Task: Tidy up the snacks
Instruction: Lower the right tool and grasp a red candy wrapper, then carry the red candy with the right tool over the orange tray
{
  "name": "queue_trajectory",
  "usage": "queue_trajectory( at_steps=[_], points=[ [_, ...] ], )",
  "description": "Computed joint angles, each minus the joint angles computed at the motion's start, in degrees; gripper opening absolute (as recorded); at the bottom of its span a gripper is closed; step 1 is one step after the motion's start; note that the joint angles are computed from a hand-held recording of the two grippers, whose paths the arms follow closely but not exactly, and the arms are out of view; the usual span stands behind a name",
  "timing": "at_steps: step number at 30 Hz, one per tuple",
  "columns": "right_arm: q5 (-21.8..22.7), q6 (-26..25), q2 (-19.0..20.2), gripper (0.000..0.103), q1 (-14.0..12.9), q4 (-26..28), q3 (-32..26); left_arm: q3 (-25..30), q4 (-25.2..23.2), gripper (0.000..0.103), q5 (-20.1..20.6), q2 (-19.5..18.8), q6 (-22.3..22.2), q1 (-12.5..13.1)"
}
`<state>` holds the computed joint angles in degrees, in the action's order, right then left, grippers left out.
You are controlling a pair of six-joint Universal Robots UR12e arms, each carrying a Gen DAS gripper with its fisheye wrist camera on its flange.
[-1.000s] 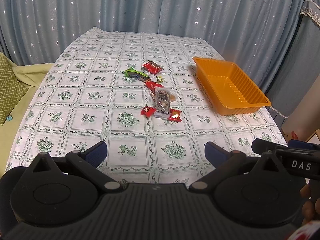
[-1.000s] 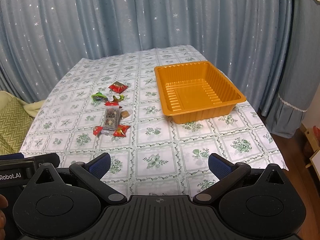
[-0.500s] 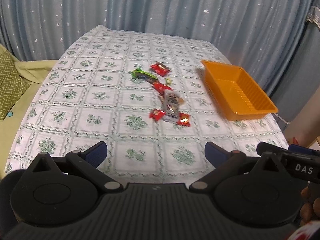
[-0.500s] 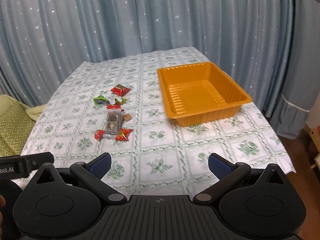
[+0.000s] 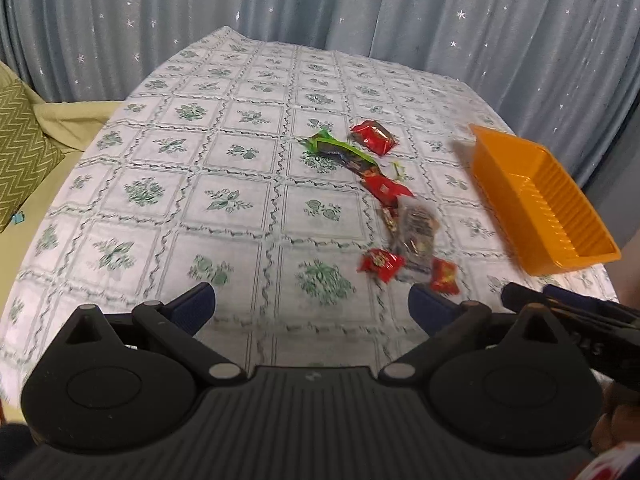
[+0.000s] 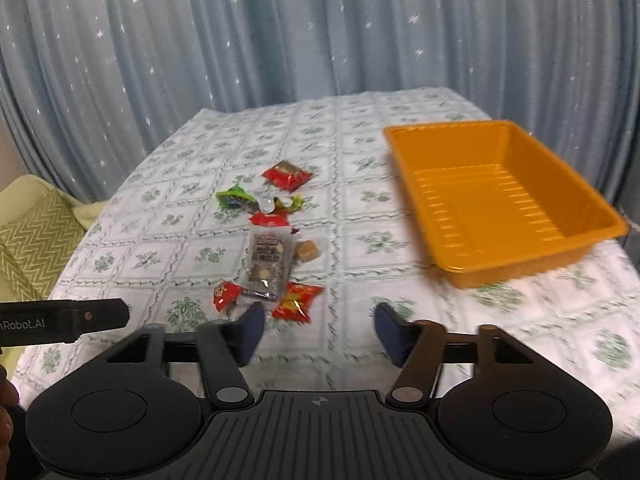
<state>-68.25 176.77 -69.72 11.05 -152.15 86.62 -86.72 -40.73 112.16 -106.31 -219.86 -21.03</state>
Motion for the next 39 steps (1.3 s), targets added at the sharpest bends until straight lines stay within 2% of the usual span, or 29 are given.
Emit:
queue_trajectory(
  at_steps=[2, 6, 14, 19, 26, 29, 31, 33, 35, 37, 39],
  points=[
    [-0.1, 0.3, 1.6, 0.048, 0.6, 0.5, -1.5, 0.1, 0.5, 0.095, -1.2, -0.6, 0.7, 0.7],
    [-0.5, 1.5, 4.1, 0.044, 1.6, 1.3, -3.7, 0.2, 1.6, 0.092, -2.9, -1.5, 1.0, 1.9],
    [-1.8, 2.6, 7.1, 0.034, 2.6, 3.3, -6.4, 0.4, 3.0, 0.091, -6.3, -2.7, 0.4, 3.1],
    [-2.7, 1.1, 7.1, 0.021, 2.7, 1.7, -5.9, 0.8, 4.4, 0.088, -8.2, -3.5, 2.1, 3.4],
    [-4.6, 1.6, 5.8, 0.021, 1.6, 0.4, -4.3, 1.6, 8.7, 0.083, -11.1, -5.1, 5.8, 3.1],
    [-5.3, 1.6, 5.1, 0.021, 1.0, 0.0, -3.5, 2.7, 9.0, 0.076, -12.0, -6.2, 8.8, 2.8],
    [-5.6, 1.6, 4.7, 0.021, 0.8, -0.1, -3.1, 3.3, 8.4, 0.063, -12.2, -6.8, 10.1, 2.6],
    [-6.1, 1.9, 4.5, 0.021, 0.6, -0.2, -2.7, 3.9, 7.5, 0.056, -11.9, -7.4, 11.0, 2.4],
    [-6.3, 2.3, 4.3, 0.021, 0.4, -0.1, -2.6, 4.3, 7.2, 0.053, -10.7, -8.0, 12.1, 2.0],
    [-6.1, 2.4, 4.3, 0.021, 0.3, 0.1, -2.5, 4.3, 7.2, 0.044, -9.9, -8.3, 13.0, 1.8],
    [-6.0, 2.6, 4.4, 0.021, 0.2, 0.3, -2.6, 4.5, 6.5, 0.042, -8.7, -8.4, 15.0, 1.6]
  ],
)
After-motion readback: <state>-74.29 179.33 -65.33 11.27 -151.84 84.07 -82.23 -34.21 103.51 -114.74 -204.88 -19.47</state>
